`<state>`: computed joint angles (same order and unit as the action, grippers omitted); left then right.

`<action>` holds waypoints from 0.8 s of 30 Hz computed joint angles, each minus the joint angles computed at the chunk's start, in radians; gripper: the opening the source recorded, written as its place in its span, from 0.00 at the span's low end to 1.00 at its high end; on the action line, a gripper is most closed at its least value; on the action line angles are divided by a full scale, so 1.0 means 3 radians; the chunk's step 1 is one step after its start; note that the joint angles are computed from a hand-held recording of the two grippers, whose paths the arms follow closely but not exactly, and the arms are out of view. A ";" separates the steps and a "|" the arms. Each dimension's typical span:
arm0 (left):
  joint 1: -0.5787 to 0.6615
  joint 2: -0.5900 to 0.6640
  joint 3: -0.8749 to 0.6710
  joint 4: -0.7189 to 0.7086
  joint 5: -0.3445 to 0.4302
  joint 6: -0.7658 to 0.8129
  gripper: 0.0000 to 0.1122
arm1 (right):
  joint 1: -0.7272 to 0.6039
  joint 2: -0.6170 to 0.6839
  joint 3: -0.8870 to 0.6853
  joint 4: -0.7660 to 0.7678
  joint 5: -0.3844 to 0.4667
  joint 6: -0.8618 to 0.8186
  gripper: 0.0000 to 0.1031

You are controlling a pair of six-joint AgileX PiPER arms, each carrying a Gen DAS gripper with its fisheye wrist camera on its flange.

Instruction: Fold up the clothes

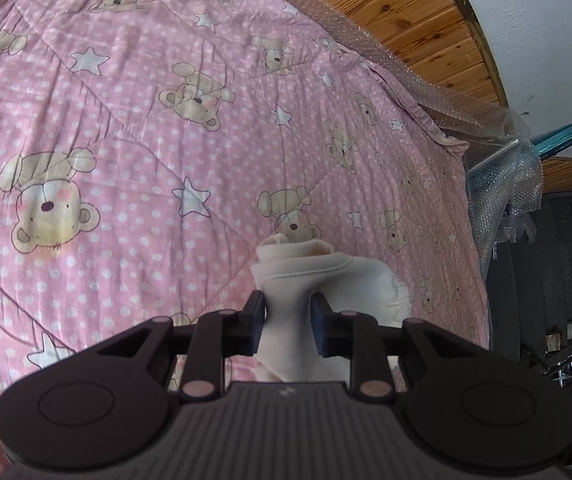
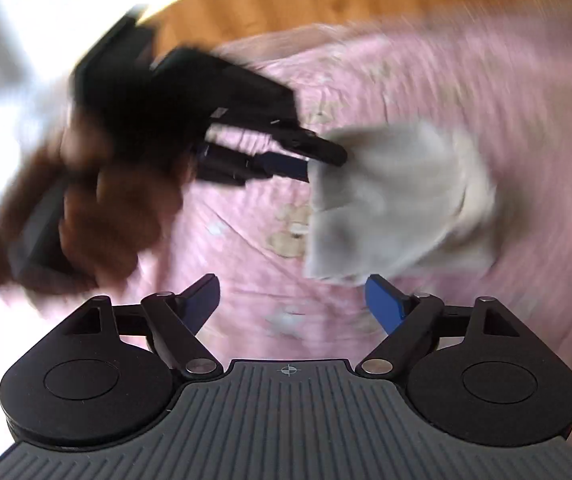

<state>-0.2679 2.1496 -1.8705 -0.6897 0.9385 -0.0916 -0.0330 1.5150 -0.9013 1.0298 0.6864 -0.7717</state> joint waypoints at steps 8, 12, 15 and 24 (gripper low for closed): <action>-0.0116 0.0035 -0.0088 0.0240 0.0057 -0.0004 0.25 | 0.0065 0.0341 0.0123 0.1108 -0.0427 -0.0474 0.44; -0.0147 0.0066 -0.0252 0.0426 0.0120 -0.0032 0.11 | 0.0207 0.0447 -0.0037 0.0437 -0.0618 0.0121 0.02; -0.0149 0.0153 -0.0496 0.0549 0.0270 -0.0117 0.11 | 0.0162 0.0345 0.0011 0.0229 -0.0583 0.0191 0.01; -0.0146 -0.0052 -0.0338 0.0916 0.0284 -0.0441 0.24 | -0.0084 0.0316 -0.0303 -0.0382 0.0157 0.0434 0.13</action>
<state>-0.3117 2.1341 -1.9719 -0.4148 1.0236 -0.2240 -0.0582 1.6100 -0.9921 0.9151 0.7335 -0.6416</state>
